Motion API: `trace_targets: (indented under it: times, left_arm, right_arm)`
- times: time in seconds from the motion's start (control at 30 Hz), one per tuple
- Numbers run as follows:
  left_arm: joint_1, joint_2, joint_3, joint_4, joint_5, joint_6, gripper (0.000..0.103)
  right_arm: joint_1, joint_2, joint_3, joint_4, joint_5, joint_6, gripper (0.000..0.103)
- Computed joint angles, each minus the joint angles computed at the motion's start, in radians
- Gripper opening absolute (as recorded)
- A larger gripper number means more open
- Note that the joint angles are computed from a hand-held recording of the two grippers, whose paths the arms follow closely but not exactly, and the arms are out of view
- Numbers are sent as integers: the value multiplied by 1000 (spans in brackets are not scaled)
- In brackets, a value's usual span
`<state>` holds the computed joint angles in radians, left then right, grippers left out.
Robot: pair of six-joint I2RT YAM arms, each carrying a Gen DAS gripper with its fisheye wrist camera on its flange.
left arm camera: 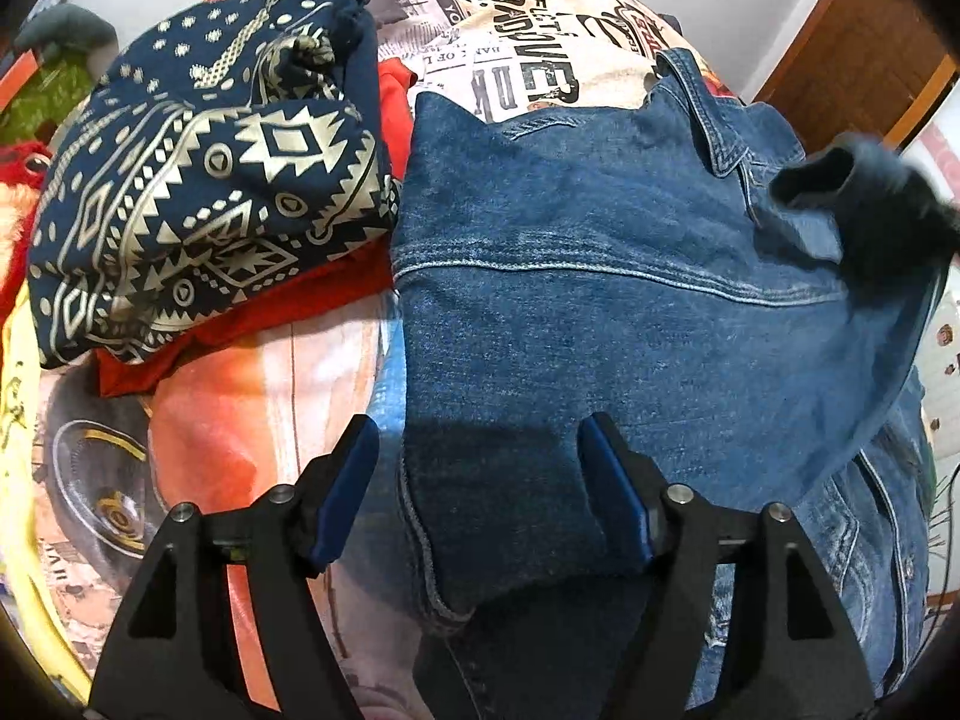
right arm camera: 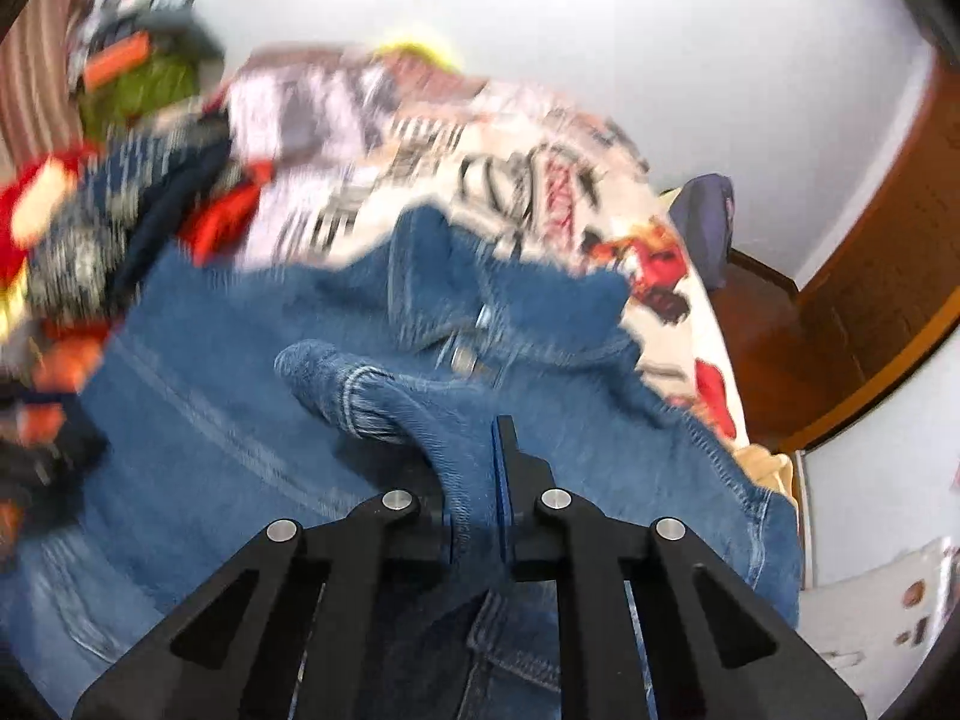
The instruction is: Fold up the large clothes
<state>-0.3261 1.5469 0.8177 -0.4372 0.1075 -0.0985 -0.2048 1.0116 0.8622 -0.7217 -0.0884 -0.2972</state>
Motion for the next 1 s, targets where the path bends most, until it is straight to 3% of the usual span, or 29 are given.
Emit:
trace_targets:
  times: [0.33,0.6,0.8,1.0]
  left_arm:
    - [-110,-44,43,-49,-103,-22,70]
    - [-147,10,36,-7,-148,-71,78]
    - [-149,-2,8,22,-155,-104,80]
    - [-167,-68,7,-50,-188,-109,79]
  right_arm:
    - [-244,-55,116,-12,-249,-23,9]
    - [-451,66,-44,34,-230,-200,10]
    - [-606,133,-163,100,-189,-332,30]
    - [-749,160,-126,15,-191,-416,58]
